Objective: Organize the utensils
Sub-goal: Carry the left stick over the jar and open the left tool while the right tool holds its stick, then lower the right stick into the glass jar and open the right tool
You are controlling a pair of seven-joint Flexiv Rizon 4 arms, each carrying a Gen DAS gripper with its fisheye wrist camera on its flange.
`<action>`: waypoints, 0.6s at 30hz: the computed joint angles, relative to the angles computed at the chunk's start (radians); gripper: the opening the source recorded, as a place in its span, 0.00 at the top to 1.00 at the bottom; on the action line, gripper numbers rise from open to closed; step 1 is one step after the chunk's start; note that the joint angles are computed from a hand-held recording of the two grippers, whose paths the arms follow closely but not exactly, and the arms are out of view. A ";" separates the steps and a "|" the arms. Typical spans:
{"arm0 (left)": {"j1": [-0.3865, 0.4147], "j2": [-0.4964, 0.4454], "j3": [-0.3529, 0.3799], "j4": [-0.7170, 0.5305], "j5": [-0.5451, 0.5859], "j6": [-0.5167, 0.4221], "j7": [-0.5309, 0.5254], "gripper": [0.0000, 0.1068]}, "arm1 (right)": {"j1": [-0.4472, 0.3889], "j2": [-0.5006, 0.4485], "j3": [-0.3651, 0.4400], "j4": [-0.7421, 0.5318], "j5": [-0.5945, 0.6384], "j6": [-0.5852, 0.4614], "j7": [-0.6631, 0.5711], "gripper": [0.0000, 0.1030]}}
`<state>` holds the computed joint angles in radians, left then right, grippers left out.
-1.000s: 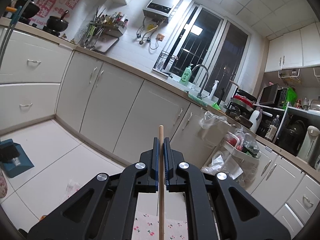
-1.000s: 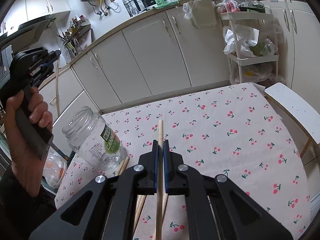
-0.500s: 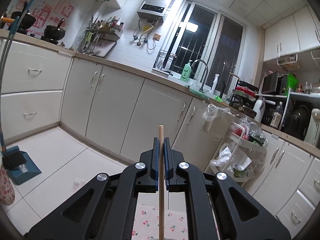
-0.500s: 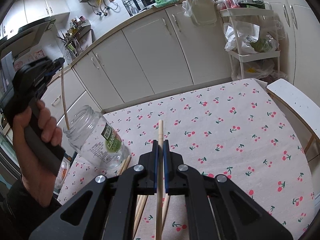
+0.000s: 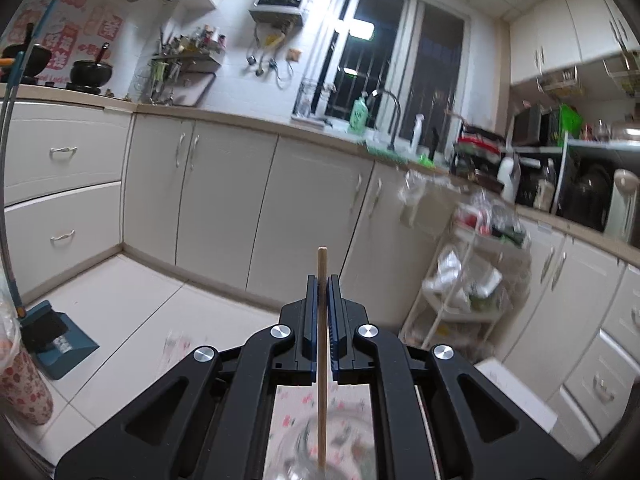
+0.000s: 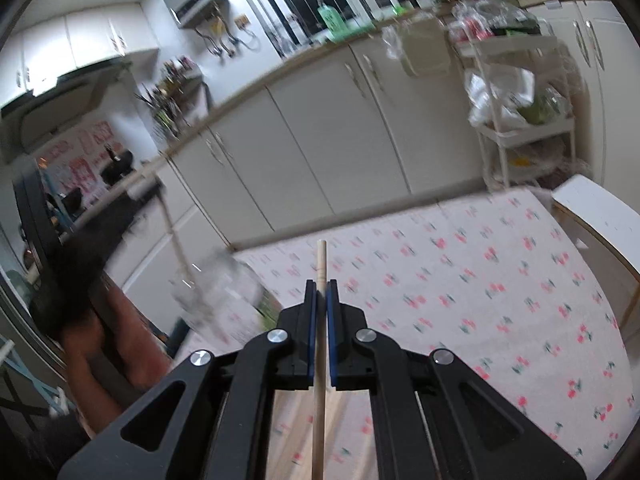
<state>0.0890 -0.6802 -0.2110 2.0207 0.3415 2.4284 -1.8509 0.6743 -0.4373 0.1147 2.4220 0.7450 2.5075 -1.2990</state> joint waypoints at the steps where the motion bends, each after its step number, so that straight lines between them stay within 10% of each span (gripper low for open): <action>1: 0.007 0.005 0.001 0.012 0.014 -0.007 0.000 0.96 | 0.001 0.006 -0.002 -0.007 -0.006 0.007 -0.003 0.94; 11: 0.071 0.049 -0.012 0.073 0.128 -0.075 0.049 0.93 | -0.051 -0.009 -0.017 -0.212 -0.075 0.054 -0.031 0.94; 18: 0.091 0.056 0.019 0.159 0.117 0.013 0.065 0.53 | -0.081 -0.062 -0.034 -0.360 -0.069 0.073 -0.034 0.94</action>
<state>0.1801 -0.6238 -0.1919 2.1801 0.4583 2.4409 -1.7860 0.5931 -0.4990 0.0802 2.0621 0.6763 2.5807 -1.3327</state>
